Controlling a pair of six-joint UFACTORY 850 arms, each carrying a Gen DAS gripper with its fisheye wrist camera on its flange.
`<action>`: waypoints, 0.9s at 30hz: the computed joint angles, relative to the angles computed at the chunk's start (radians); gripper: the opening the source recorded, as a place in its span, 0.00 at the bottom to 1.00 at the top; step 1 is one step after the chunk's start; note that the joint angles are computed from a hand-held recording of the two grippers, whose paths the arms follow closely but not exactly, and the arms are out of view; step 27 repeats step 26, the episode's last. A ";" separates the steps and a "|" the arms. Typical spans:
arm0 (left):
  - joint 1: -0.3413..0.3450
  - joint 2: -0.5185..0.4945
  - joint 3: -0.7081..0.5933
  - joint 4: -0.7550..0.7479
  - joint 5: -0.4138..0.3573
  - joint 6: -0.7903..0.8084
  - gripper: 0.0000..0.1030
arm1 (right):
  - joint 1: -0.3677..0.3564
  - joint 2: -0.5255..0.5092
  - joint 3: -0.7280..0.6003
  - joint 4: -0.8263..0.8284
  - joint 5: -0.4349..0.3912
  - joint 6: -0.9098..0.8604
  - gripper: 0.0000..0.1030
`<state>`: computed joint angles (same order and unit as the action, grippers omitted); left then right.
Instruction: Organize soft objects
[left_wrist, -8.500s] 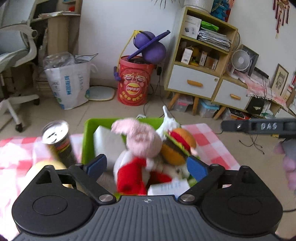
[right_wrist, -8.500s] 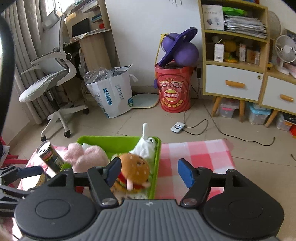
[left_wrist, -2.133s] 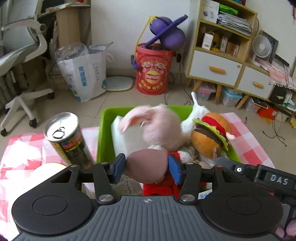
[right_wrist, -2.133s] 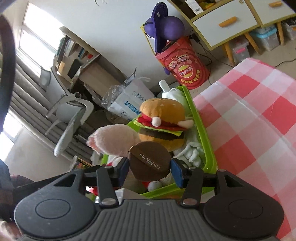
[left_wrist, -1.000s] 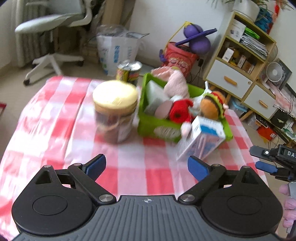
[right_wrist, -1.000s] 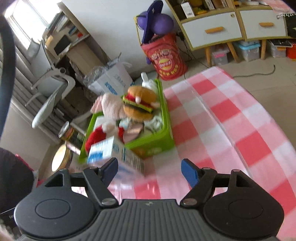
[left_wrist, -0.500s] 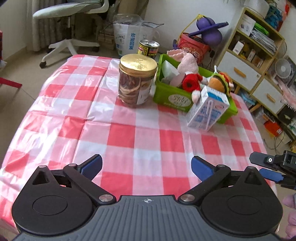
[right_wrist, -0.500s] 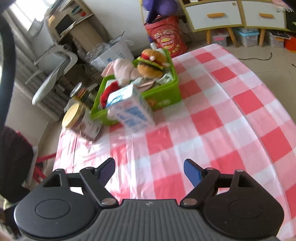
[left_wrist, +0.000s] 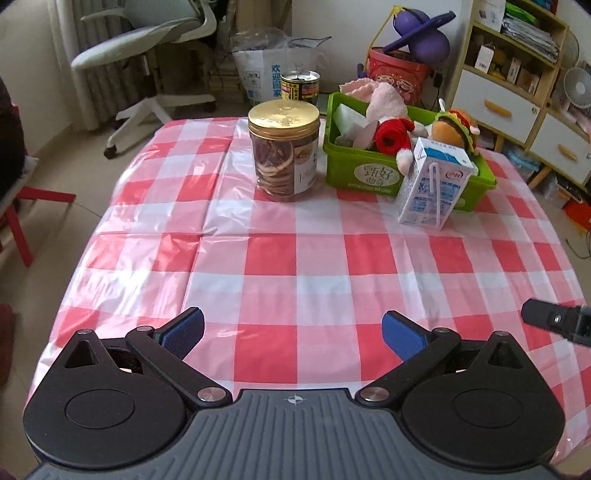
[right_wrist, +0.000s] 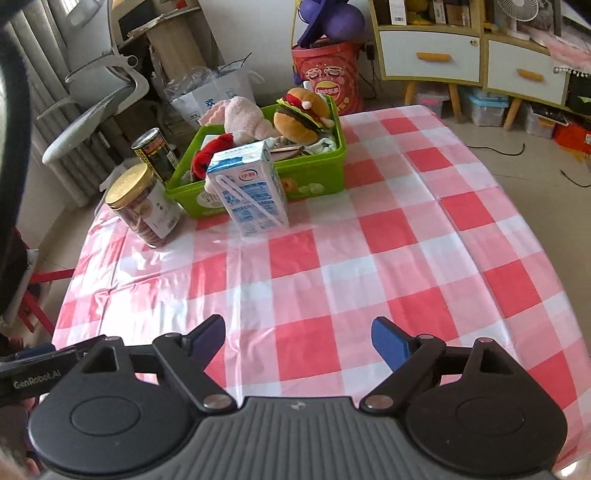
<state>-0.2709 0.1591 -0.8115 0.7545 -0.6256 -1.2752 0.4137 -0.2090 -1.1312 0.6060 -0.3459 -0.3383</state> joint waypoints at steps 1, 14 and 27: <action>-0.003 -0.003 -0.001 -0.001 -0.003 0.003 0.95 | 0.000 0.001 0.001 -0.001 0.004 0.001 0.73; -0.010 -0.024 -0.009 0.004 -0.024 -0.001 0.95 | 0.015 0.004 0.009 -0.029 0.035 0.002 0.74; -0.002 -0.053 -0.012 -0.002 -0.004 0.013 0.95 | 0.019 -0.023 0.002 -0.049 0.044 0.014 0.74</action>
